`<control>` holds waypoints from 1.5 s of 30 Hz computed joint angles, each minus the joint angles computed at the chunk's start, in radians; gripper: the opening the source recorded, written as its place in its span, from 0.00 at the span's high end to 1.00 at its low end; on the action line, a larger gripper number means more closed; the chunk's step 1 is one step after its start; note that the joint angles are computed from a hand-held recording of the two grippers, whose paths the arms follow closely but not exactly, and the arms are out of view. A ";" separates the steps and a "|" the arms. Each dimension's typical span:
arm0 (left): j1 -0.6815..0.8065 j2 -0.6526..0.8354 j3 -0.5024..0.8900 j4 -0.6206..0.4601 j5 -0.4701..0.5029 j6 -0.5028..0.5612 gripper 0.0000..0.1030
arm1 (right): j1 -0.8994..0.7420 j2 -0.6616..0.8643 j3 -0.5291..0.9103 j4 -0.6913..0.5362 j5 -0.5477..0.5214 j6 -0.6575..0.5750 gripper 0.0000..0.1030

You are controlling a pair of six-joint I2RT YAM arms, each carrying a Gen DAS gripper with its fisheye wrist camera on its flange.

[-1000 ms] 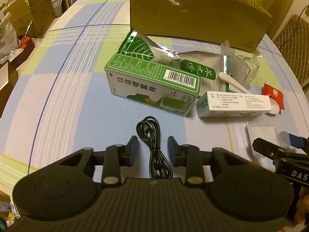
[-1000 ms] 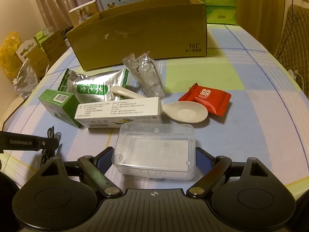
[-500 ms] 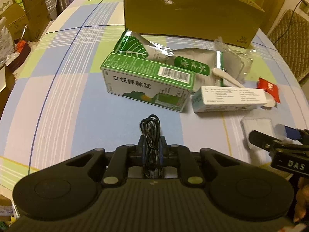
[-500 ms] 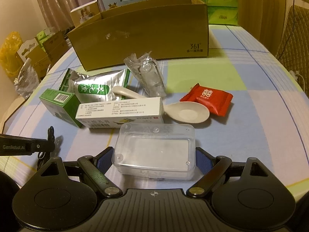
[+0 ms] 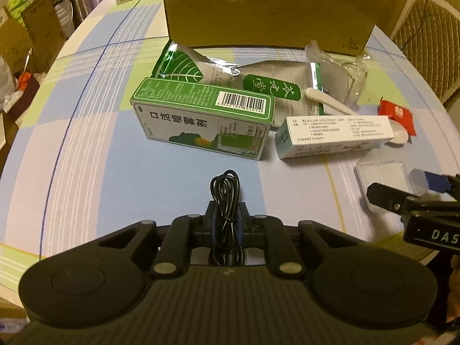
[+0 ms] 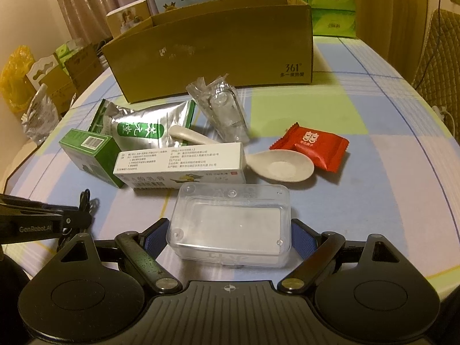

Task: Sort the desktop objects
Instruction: 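Carry the black cable and clear case into the cardboard box and release both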

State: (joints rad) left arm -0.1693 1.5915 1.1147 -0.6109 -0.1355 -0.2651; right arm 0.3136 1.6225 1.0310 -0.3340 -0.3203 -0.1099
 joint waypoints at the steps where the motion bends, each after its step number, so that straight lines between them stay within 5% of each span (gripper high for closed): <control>1: -0.004 0.002 0.002 0.000 -0.009 0.006 0.88 | 0.001 0.000 -0.001 0.002 0.001 -0.002 0.17; 28: -0.002 -0.092 0.043 -0.034 0.051 -0.031 0.92 | -0.016 -0.126 -0.004 -0.015 0.007 0.015 0.17; 45: 0.019 -0.035 0.279 -0.083 0.088 0.018 0.92 | -0.012 -0.055 0.233 -0.035 -0.025 0.018 0.17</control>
